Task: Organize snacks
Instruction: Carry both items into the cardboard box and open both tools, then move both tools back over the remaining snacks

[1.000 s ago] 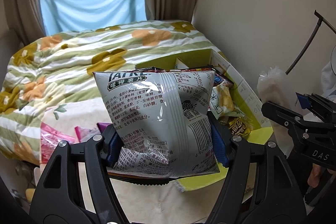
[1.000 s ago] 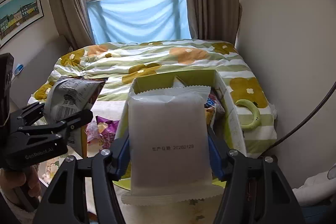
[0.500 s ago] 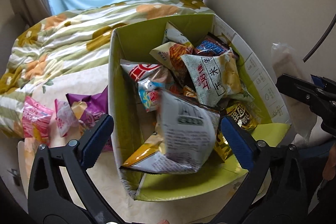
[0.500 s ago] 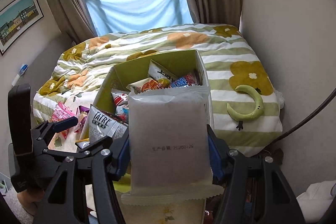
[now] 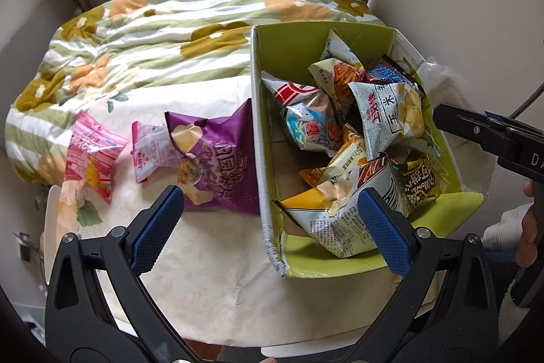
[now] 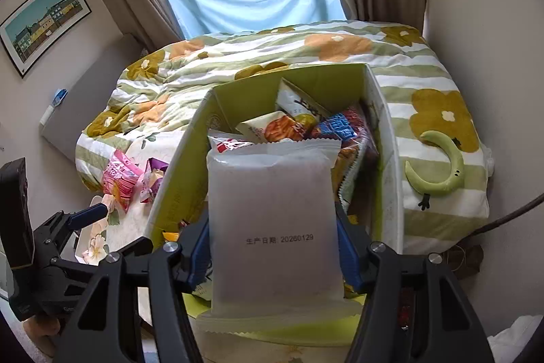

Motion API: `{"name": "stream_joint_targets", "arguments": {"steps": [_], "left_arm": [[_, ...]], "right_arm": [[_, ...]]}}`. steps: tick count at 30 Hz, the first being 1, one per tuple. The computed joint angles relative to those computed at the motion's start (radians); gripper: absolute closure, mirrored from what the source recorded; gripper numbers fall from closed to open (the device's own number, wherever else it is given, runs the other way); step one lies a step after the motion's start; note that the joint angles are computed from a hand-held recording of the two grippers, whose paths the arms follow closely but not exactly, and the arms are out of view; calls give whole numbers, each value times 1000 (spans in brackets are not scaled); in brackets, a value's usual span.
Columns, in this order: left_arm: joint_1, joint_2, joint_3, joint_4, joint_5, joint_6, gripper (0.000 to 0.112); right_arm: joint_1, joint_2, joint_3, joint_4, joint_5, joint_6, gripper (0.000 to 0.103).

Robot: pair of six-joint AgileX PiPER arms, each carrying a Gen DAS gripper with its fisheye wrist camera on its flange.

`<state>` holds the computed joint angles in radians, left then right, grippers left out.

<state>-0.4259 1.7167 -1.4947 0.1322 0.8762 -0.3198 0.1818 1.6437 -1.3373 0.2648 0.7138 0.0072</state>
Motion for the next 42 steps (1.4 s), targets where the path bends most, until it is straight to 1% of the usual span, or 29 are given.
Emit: {"name": "stream_joint_targets", "arguments": {"steps": [6, 9, 11, 12, 13, 14, 15, 16, 22, 27, 32, 34, 38, 42], "left_arm": [[25, -26, 18, 49, 21, -40, 11], [49, -45, 51, 41, 9, -60, 11], [60, -57, 73, 35, 6, -69, 11], [62, -64, 86, 37, 1, -74, 11], [63, -73, 102, 39, -5, -78, 11], [63, -83, 118, 41, -10, -82, 11], [64, -91, 132, 40, -17, -84, 11], [65, -98, 145, 37, -25, -82, 11], [69, -118, 180, 21, -58, -62, 11], [51, -142, 172, 40, -55, -63, 11], [57, -202, 190, 4, -48, -37, 11], [51, -237, 206, 34, -40, -56, 11], [54, -326, 259, 115, -22, -106, 11], [102, -413, 312, 149, -10, -114, 11]], "right_arm": [[45, 114, -141, 34, 43, -23, 44], [41, 165, -165, 92, 46, -54, 44], [53, 184, -167, 73, 35, -44, 43], [62, 184, -161, 51, 26, -33, 38], [69, 177, -144, 41, 9, -30, 26], [72, 165, -122, 46, -12, -38, 19], [74, 149, -94, 54, -37, -45, 7], [76, 131, -64, 59, -62, -48, 5], [91, 60, 37, 2, -128, -5, 5], [100, 0, 80, -63, -143, 59, 5], [113, -48, 77, -80, -121, 88, 5], [133, -61, 62, -111, -103, 118, 5], [210, -88, 37, -225, -76, 217, 5], [285, -114, 44, -289, -97, 307, 5]]}}
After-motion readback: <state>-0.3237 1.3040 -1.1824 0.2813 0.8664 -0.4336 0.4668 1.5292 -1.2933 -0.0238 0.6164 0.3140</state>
